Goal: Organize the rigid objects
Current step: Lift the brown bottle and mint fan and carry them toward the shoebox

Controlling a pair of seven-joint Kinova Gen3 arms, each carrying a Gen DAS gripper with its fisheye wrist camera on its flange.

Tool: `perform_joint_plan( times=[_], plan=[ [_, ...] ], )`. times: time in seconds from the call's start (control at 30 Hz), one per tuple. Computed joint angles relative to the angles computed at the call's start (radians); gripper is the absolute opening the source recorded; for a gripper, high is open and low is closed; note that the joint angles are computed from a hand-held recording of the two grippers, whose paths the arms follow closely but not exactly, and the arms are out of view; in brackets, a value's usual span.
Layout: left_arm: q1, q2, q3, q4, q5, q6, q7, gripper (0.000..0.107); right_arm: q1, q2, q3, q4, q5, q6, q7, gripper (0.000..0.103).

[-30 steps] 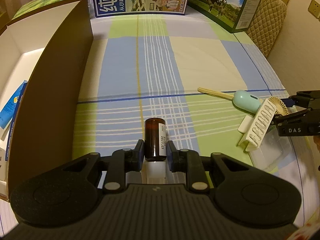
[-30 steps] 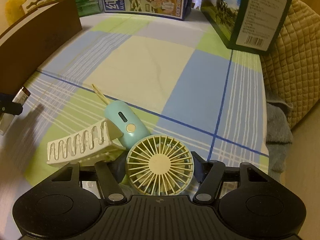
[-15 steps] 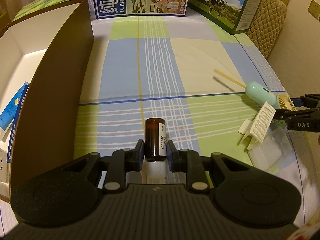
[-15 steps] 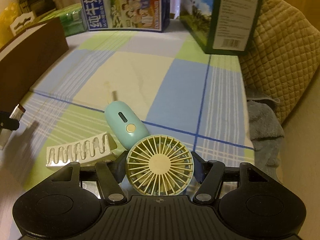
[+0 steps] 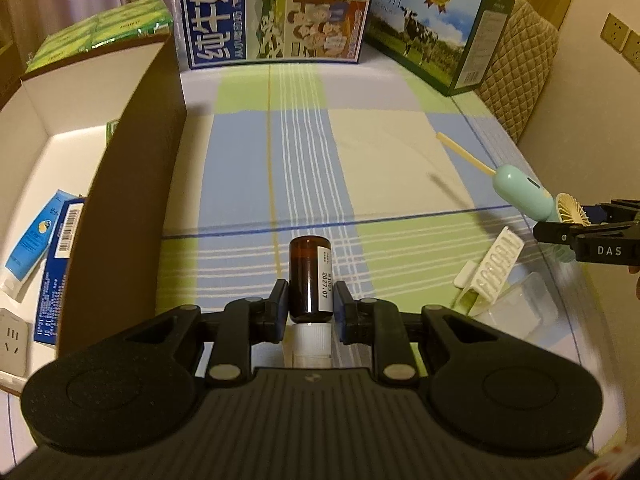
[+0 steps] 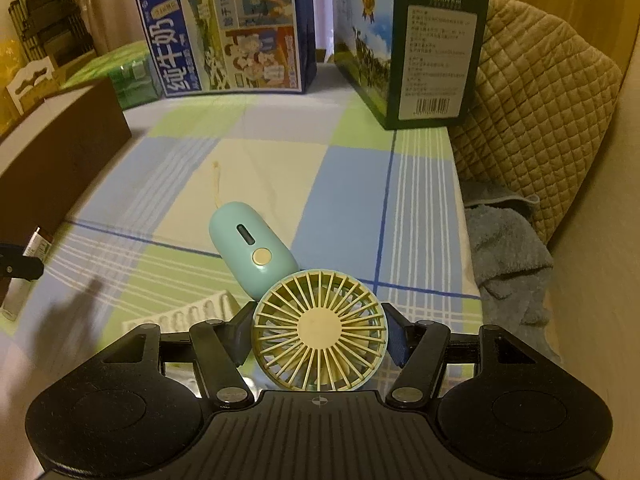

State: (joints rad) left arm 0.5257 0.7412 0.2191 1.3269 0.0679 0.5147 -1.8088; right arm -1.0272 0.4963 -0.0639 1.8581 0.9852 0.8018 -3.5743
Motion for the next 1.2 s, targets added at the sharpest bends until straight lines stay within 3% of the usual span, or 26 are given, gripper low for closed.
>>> perform_joint_plan(
  times=[0.37,0.63,1.2],
  plan=[
    [-0.068,-0.078,0.057,0.078,0.050,-0.058,-0.058,0.019,-0.029,-0.016,-0.021,-0.080,-0.016,0.056,0.051,0.060],
    [-0.144,-0.130,0.103,0.129,0.106,-0.093,-0.131,0.019,-0.059,0.010,-0.018,-0.198,-0.021,0.086,0.127,0.060],
    [-0.331,-0.175,0.158,0.143,0.234,-0.092,-0.319,0.019,-0.105,0.193,0.062,-0.607,-0.141,0.071,0.414,0.060]
  ],
)
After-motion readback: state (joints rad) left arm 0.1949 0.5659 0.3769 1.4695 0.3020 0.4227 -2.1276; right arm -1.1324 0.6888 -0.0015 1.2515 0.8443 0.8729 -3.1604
